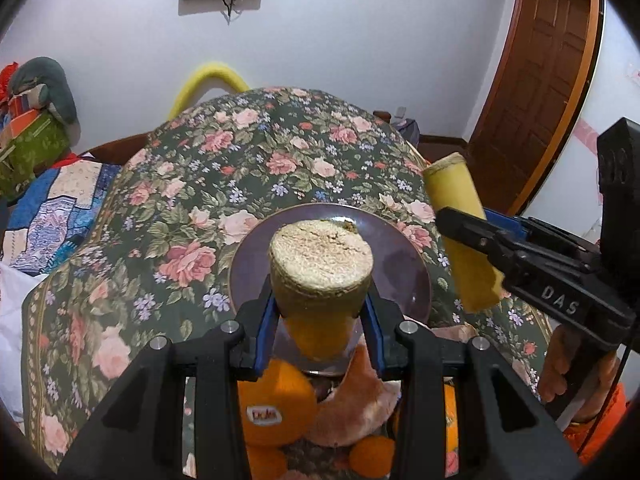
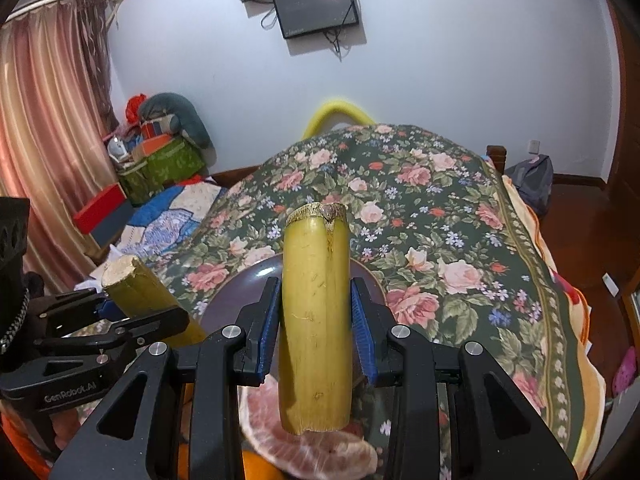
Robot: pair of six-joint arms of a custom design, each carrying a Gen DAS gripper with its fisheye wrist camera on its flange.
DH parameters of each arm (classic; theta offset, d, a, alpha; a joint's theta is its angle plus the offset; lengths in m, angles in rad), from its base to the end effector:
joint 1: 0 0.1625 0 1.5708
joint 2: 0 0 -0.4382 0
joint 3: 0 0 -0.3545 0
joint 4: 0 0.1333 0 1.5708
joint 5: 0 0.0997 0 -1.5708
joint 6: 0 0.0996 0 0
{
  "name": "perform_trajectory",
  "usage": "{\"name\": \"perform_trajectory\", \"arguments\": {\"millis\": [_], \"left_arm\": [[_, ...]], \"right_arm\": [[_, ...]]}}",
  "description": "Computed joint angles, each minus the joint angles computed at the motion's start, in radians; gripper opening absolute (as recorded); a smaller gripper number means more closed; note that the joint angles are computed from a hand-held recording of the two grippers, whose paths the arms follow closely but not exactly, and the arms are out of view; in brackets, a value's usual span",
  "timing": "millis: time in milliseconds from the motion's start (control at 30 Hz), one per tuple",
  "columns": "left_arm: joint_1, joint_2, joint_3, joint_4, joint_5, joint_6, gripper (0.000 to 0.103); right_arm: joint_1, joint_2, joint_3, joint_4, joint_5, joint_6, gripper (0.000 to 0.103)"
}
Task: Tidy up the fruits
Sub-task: 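Carry the right tool's cylinder onto the purple plate while the left tool places its cylinder beside it, then open both tools and withdraw them from the plate toward the oranges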
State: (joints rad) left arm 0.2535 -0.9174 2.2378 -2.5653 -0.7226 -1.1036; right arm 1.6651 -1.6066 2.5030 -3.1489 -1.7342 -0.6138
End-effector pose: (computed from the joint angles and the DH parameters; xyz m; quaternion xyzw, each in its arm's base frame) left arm -0.3617 -0.3086 0.0727 0.1623 0.8871 -0.3278 0.2815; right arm 0.1491 -0.3325 0.3100 0.3001 -0.8905 0.3022 0.1599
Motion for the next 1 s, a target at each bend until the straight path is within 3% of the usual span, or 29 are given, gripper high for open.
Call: {"name": "perform_trajectory", "arguments": {"millis": [200, 667, 733, 800, 1000], "left_arm": [[0.08, 0.031, -0.025, -0.077, -0.067, 0.088, 0.038], [0.2, 0.069, -0.1, -0.098, -0.105, 0.171, 0.039], [0.206, 0.073, -0.109, -0.087, -0.117, 0.187, 0.041], [0.193, 0.075, -0.102, -0.087, -0.098, 0.193, 0.053], [0.145, 0.047, -0.071, -0.072, -0.053, 0.152, 0.054]], "right_arm": [[-0.004, 0.088, -0.036, 0.003, -0.024, -0.021, 0.031], [-0.027, 0.183, -0.12, 0.116, -0.078, -0.021, 0.031], [-0.028, 0.186, -0.122, 0.127, -0.076, -0.025, 0.032], [-0.026, 0.183, -0.114, 0.111, -0.072, -0.03, 0.032], [-0.013, 0.143, -0.11, 0.098, -0.054, -0.038, 0.032]]}}
